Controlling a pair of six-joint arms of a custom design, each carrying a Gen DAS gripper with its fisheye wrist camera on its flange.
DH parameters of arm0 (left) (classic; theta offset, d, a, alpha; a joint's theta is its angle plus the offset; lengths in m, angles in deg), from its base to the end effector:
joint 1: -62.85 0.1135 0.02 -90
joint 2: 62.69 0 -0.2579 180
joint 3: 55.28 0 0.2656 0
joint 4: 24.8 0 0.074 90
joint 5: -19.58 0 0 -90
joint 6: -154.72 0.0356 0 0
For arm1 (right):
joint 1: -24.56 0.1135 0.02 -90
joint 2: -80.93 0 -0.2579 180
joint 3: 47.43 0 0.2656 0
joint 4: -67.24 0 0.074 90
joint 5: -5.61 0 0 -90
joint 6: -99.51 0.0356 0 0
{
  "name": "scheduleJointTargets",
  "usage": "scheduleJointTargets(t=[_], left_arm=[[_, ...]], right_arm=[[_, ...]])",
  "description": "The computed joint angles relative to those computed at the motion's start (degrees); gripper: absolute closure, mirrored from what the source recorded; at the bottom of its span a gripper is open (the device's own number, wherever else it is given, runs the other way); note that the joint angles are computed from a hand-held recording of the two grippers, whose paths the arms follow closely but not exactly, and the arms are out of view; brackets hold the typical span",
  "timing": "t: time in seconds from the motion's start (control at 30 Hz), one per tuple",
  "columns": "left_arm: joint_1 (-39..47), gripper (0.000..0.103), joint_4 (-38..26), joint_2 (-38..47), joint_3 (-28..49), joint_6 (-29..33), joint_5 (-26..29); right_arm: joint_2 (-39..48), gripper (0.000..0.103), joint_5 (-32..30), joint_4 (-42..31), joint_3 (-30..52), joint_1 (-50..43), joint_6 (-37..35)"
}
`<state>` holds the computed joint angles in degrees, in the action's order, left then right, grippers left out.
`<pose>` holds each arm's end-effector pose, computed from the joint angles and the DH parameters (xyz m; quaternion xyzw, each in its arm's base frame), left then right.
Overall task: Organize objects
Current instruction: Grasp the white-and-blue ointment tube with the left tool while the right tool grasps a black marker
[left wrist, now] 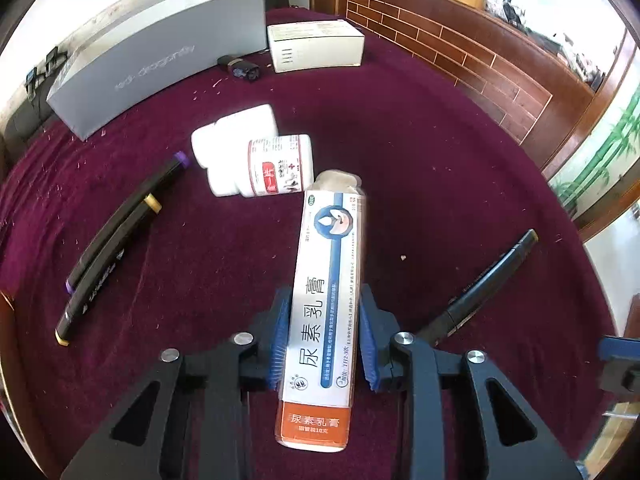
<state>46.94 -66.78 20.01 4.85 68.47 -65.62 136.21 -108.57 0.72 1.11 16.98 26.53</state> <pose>0.2680 -0.0795 0.1685 0.1755 0.9587 -0.0639 0.2145 0.1680 -0.0076 0.1923 0.1763 0.9517 0.2182 0.1248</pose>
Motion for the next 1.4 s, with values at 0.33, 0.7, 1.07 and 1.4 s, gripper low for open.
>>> scheduleJointTargets(t=[0.33,0.7,1.07,1.4], left_arm=[[16.76,0.083,-10.72,-12.35,-3.08,3.37,14.47],[27.11,0.083,-16.27,-19.80,-9.13,11.02,17.09],[22.89,0.081,-11.37,-20.30,-12.73,6.91,12.41],[18.92,0.079,-7.54,-23.11,-16.13,4.58,9.30]], right_arm=[[11.33,0.048,1.57,9.16,3.33,9.41,6.58],[32.30,0.048,11.28,14.33,16.77,19.59,10.56],[40.11,0.048,23.47,14.03,25.05,27.87,11.65],[43.30,0.079,28.21,13.56,28.85,28.46,12.38]])
